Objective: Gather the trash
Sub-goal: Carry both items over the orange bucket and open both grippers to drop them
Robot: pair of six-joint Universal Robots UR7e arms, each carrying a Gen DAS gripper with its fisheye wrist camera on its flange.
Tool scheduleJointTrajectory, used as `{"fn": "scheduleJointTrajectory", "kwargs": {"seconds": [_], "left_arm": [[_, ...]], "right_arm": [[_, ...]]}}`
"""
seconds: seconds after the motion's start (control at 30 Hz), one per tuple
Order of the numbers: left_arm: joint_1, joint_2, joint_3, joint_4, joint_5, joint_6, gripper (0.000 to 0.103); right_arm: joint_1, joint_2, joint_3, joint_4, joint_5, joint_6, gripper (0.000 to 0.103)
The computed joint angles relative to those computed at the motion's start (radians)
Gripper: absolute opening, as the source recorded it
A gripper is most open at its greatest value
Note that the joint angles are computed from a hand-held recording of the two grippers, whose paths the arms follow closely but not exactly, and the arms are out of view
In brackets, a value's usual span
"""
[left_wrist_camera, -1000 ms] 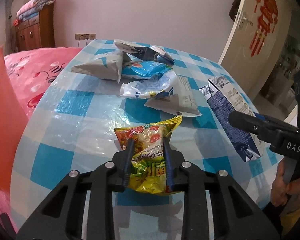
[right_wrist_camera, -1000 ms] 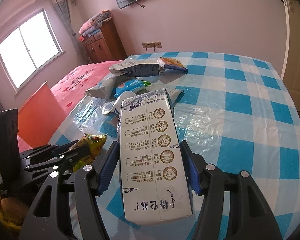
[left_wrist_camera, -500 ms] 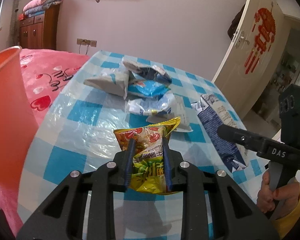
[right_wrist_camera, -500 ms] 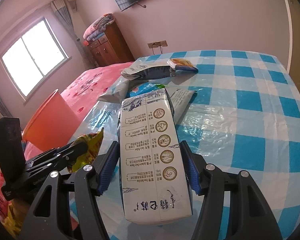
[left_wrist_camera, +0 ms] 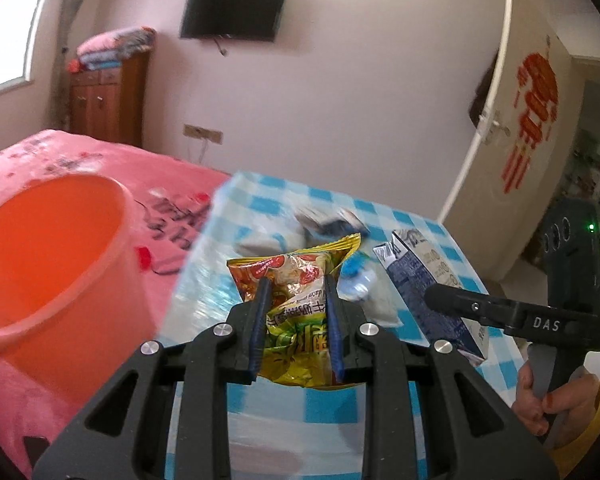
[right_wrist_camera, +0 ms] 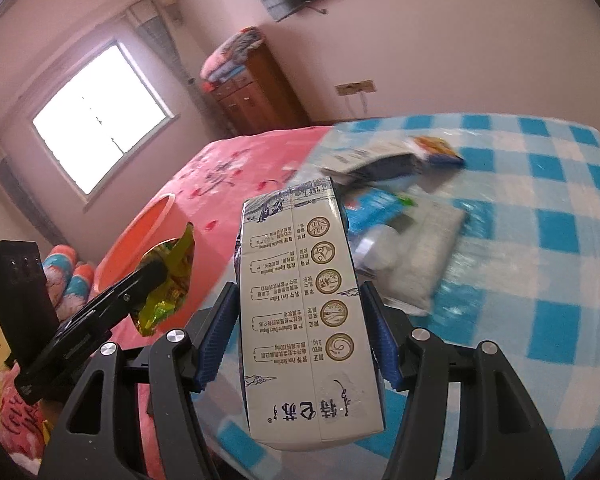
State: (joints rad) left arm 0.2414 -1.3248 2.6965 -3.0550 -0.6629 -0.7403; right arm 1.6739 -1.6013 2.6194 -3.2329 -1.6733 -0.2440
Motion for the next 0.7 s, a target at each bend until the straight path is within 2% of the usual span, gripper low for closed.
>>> {"fn": "scheduleJointTrajectory", "kwargs": {"seconds": [0.17, 0.27, 0.3, 0.43, 0.53, 0.7], "left_arm": [[-0.028, -0.212, 0.011, 0.273, 0.114, -0.111, 0.027], [-0.03, -0.352, 0.004, 0.505, 0.188, -0.213, 0.027], [-0.024, -0.404, -0.001, 0.597, 0.214, -0.257, 0.027], [0.021, -0.504, -0.023, 0.79, 0.273, -0.351, 0.027], [0.068, -0.537, -0.032, 0.838, 0.3, -0.369, 0.027], [0.153, -0.52, -0.039, 0.783, 0.313, -0.334, 0.027]], "right_arm": [[0.12, 0.107, -0.094, 0.036, -0.002, 0.027, 0.062], [0.188, 0.185, -0.169, 0.065, 0.016, 0.035, 0.062], [0.213, 0.214, -0.196, 0.069, 0.016, 0.035, 0.062], [0.277, 0.317, -0.294, 0.094, 0.033, 0.035, 0.062], [0.319, 0.397, -0.372, 0.115, 0.036, 0.037, 0.062], [0.358, 0.517, -0.48, 0.126, 0.049, 0.043, 0.063]]}}
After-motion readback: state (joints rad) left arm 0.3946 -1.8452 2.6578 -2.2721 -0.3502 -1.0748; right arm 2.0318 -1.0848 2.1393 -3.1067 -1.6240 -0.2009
